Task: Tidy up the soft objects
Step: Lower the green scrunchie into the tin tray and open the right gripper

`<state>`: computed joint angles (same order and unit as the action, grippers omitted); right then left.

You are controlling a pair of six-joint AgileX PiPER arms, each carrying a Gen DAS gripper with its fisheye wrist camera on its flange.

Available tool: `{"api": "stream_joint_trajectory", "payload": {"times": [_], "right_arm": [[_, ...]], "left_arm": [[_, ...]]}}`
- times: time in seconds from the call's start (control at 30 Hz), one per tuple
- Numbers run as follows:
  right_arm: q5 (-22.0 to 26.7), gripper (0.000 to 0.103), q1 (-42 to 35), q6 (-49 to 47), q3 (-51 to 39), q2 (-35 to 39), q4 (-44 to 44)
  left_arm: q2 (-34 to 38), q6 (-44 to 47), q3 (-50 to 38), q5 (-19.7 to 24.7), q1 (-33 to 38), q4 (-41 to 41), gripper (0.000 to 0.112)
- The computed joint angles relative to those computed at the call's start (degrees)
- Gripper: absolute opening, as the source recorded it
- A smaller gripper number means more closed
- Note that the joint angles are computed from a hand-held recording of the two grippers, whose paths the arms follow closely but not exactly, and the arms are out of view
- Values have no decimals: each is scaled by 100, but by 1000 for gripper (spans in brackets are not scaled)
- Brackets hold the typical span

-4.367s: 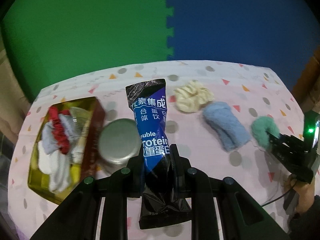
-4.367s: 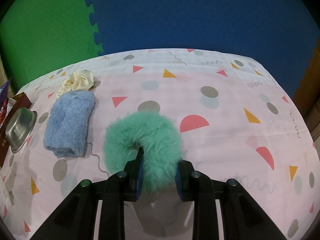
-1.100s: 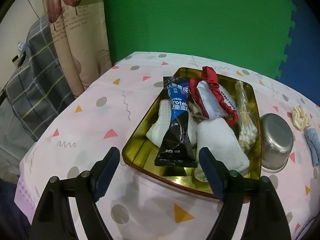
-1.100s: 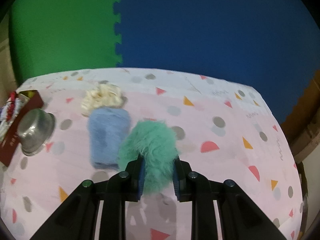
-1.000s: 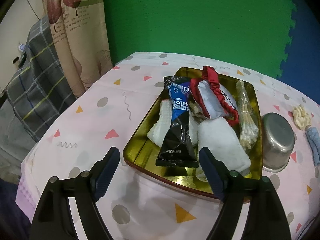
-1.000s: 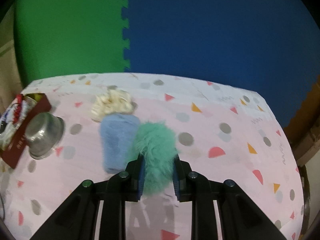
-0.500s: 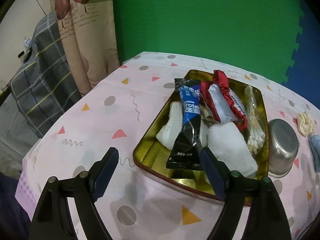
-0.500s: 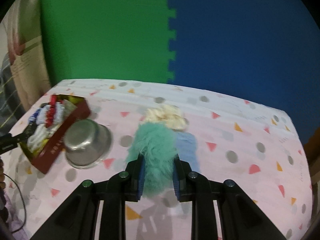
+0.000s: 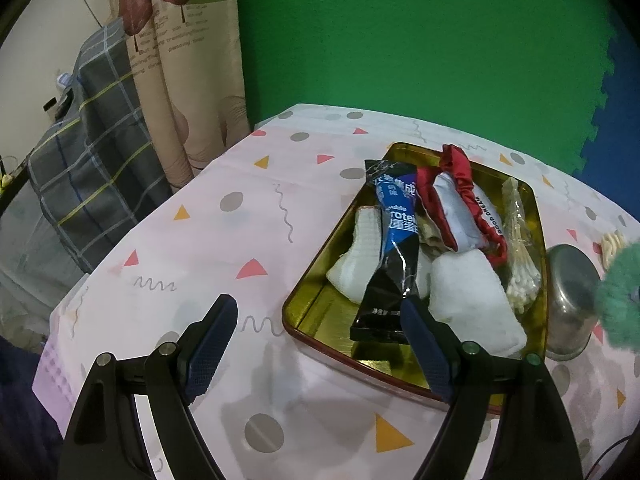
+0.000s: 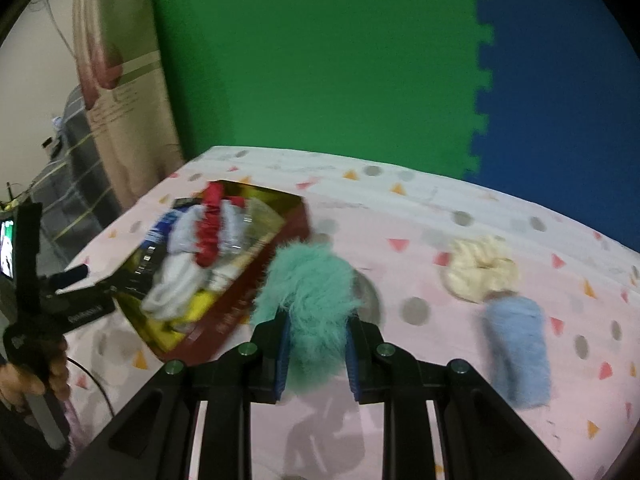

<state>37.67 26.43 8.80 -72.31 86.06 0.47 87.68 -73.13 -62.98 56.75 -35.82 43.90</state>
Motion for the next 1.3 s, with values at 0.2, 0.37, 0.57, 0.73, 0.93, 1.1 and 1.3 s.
{"api": "stream_joint_trajectory", "payload": {"times": [0.2,0.37,0.57,0.73,0.93,1.1,1.3], "right_arm": [[146,23,436,20,-702,571,120],[279,23,695,39,-1286,1056,130],[438,23,840,61,-2087,1721,228],[583,23,912,80,-2642,2186,334],[785,23,1004,115,-3251,2663,272],[999,23,1109,304,-3553,2994,-144],[1110,23,1105,422,-3637,3131,-351]], "left_arm": [[-47,-22,38,-48,120,-68,81],[-22,-101,31,56,129,19,81],[-83,-104,63,-6,178,-8,81],[-102,-176,92,-28,241,0,84],[-141,-179,121,-103,273,-32,84],[-166,-107,143,-227,373,-155,84],[-168,-86,160,-279,400,-197,84]]}}
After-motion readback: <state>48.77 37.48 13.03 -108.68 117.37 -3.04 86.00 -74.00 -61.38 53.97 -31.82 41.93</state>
